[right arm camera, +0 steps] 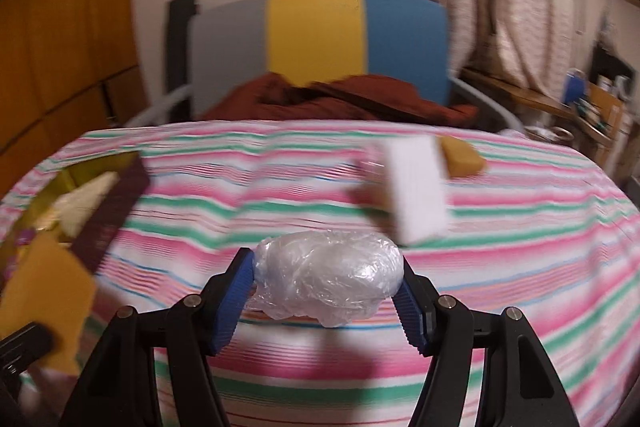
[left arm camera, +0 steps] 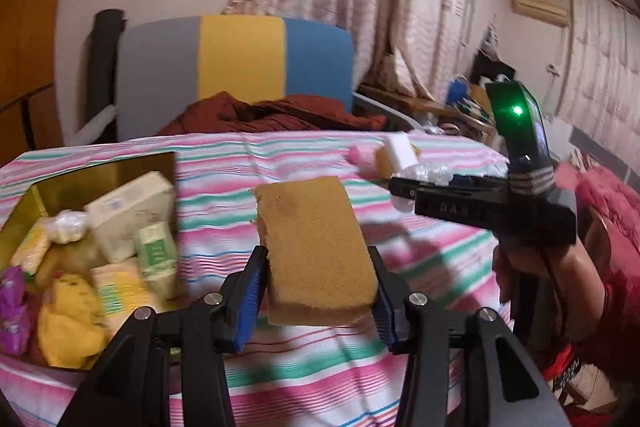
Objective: Organize objects
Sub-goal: 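Carry the yellow sponge and plastic bag over the gold tin with both tools, then open both tools to drop the sponge and bag into the tin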
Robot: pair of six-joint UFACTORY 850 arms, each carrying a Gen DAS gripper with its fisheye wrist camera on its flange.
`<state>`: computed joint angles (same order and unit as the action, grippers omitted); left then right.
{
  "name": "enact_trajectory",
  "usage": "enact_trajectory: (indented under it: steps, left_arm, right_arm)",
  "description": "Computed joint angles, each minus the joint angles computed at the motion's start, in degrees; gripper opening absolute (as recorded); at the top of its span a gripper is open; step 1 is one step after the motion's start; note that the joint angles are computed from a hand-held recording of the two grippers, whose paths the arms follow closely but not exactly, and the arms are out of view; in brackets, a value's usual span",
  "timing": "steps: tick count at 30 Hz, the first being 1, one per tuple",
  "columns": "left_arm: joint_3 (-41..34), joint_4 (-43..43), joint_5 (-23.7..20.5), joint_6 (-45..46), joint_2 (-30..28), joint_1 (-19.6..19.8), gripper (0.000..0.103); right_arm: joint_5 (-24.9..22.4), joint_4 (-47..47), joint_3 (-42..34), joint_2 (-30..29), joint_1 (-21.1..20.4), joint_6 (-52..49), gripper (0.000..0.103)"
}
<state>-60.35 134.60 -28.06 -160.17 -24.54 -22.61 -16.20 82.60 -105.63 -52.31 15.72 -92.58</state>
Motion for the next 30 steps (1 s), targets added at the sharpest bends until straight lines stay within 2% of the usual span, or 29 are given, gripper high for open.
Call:
enact_trajectory:
  steps: [7, 10, 13, 16, 19, 20, 22, 25, 28, 30]
  left_arm:
    - [6.5, -4.9, -5.8, 0.6, 6.1, 2.8, 0.048]
    - [8.2, -9.3, -7.7, 4.4, 7.6, 4.3, 0.048]
    - [9.6, -12.3, -6.7, 5.7, 8.7, 7.3, 0.048]
    - [10.9, -14.6, -3.8, 5.5, 9.4, 10.8, 0.048]
    - [12.1, -13.6, -1.2, 2.6, 9.3, 14.1, 0.048]
    - [12.1, -14.0, -0.8, 2.5, 9.0, 14.8, 0.048]
    - [12.3, -12.5, 0.8, 0.8, 8.5, 16.2, 0.048]
    - [11.7, -15.3, 2.4, 2.4, 7.4, 17.3, 0.049]
    - [11.7, -18.6, 2.0, 3.0, 7.0, 17.4, 0.051]
    - [12.0, -17.0, 2.4, 0.2, 7.3, 17.5, 0.054]
  right_arm:
    - [-8.6, -5.2, -1.4, 0.6, 4.1, 5.8, 0.067]
    - [-13.0, -7.4, -2.6, 0.5, 6.4, 8.2, 0.067]
    - [-16.5, -9.0, -4.4, -0.3, 8.7, 9.8, 0.067]
    - [-18.8, -10.5, -6.4, -1.4, 10.9, 11.4, 0.068]
    - [-21.0, -13.8, -10.8, -4.3, 12.8, 16.2, 0.069]
    - [-22.3, -15.8, -13.1, -5.7, 13.2, 19.0, 0.072]
    - [-23.9, -19.9, -17.9, -8.8, 14.1, 25.3, 0.085]
    - [-25.4, -22.2, -22.5, -11.9, 14.7, 30.6, 0.088]
    - [-24.2, -19.0, -19.4, -10.2, 14.3, 28.0, 0.09]
    - [-23.3, -15.8, -15.5, -8.1, 13.4, 24.7, 0.093]
